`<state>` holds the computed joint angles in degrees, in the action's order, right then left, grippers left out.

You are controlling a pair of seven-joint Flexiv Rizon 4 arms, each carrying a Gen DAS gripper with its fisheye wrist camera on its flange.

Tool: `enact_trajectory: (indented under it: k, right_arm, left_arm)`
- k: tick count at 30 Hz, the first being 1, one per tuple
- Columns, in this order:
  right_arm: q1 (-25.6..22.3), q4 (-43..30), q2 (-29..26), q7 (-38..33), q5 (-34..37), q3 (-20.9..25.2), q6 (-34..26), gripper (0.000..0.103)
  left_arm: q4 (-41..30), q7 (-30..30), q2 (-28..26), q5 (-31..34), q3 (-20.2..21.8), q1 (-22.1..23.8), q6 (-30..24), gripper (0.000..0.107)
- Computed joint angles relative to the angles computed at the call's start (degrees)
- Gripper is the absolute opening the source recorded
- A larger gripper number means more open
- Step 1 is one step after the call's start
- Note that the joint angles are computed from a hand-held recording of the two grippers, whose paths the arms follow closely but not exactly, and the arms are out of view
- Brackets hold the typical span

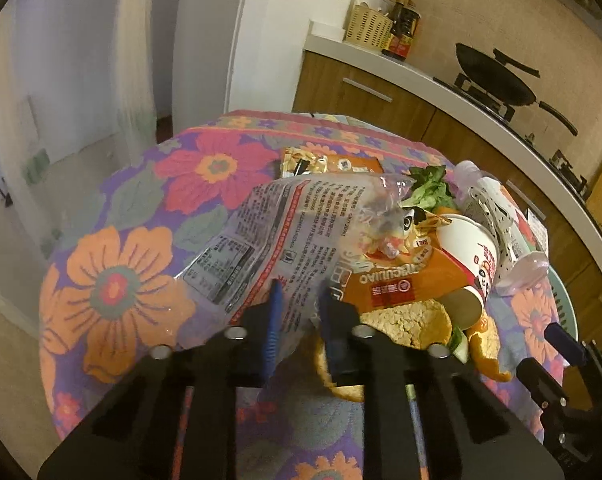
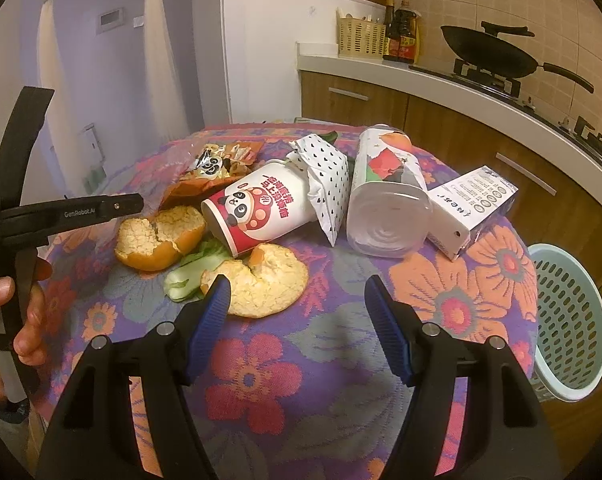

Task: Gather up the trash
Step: 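Move the right tool over the table and grasp the bread crust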

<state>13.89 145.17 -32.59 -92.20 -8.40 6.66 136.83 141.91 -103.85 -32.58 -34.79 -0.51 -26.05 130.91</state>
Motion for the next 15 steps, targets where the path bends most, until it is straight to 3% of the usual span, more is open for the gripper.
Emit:
enact_trajectory:
  k: [3, 8, 15]
  right_arm:
    - [0.08, -0.01, -0.03, -0.17, 0.08, -0.01, 0.11, 0.066]
    - [-1.56, 0.51, -0.02, -0.30, -2.61, 0.63, 0.61, 0.066]
    - [-2.75, 0.07, 1.22, 0.24, -7.17, 0.83, -5.27, 0.066]
  left_arm:
    - [0.45, -2.32, -0.55, 1.37, -0.31, 0.95, 2.07, 0.001]
    - [1.87, -3.49, -0.54, -0.25, 0.18, -0.29, 6.80, 0.000]
    - [3.18, -1.61, 0.61, -4.72, -0.69, -2.08, 11.05, 0.000]
